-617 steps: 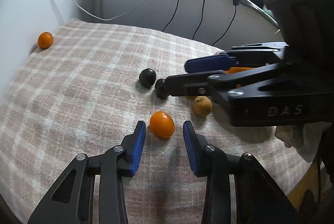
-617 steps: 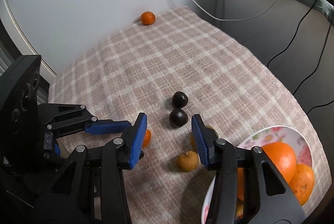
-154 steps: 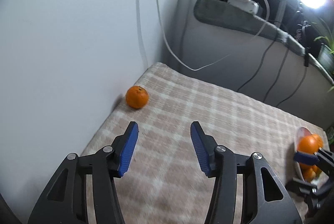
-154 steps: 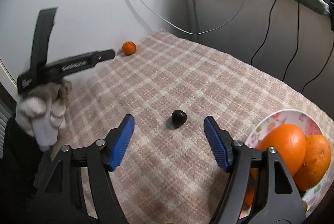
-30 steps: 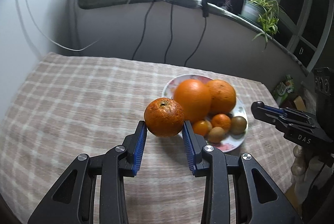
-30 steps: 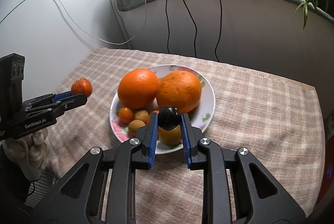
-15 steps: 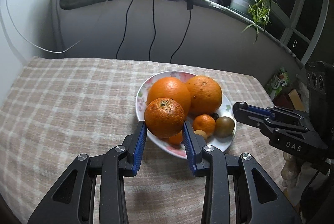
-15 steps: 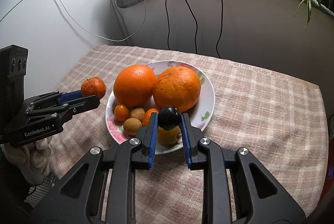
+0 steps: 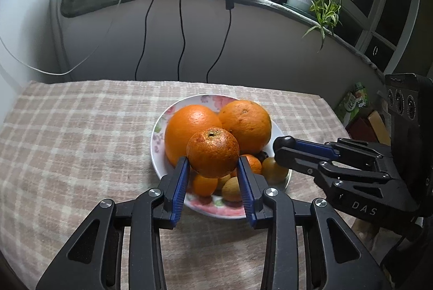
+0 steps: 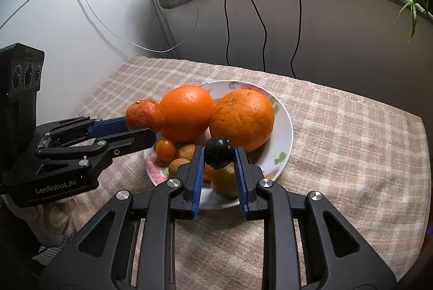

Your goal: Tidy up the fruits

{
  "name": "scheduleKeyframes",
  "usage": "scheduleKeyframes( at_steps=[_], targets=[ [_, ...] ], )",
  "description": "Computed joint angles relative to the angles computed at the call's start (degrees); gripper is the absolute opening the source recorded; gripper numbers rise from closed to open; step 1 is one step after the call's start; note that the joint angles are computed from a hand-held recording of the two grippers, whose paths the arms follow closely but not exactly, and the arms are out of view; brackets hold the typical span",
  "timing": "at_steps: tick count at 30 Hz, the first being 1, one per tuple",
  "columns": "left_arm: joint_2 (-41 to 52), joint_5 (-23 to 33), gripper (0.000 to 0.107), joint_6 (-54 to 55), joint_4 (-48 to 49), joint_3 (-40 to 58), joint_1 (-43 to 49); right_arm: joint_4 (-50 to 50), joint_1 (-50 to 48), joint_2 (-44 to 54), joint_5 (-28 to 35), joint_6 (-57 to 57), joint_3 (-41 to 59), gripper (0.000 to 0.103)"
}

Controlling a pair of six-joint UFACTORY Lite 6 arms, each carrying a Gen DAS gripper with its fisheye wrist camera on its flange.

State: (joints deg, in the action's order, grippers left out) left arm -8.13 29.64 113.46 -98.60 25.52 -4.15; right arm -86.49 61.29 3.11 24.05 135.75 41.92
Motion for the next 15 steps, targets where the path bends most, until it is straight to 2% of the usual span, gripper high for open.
scheduleKeyframes(
  at_steps=[5,8,10,11,12,15],
  targets=[
    [-0.6,0.1,0.035,0.5,-0.4,-0.2,-0.2,0.0,-0.2,-0.1,-0.5,-0.3,-0.2,0.023],
    [-1.7,0.1,0.04,0.4,-0.5,-0.6,-0.3,0.3,-0.2,-0.2,-0.4,-0.8,-0.2,0.025],
    [-2.6,-0.4,0.042,0.8,-1.0,-0.9,-0.7,0.2,0.0,-0.2,0.1,-0.7,-0.1,0.045],
    [-2.8,-0.4,0.042,0.5,-0.8,-0.8,-0.7,0.3,0.5,-0.4,0.8,-0.6,-0.2,0.059],
    [-3.1,-0.2,0.042,-0.1,-0.2,-0.8,-0.5,0.4,1.1,-0.7,1.9,-0.6,-0.3,0.063],
    [-3.8,0.0,0.046,-0.6,0.2,-0.9,0.0,1.4,2.0,-1.2,3.0,-2.0,-0.1,0.065]
  ],
)
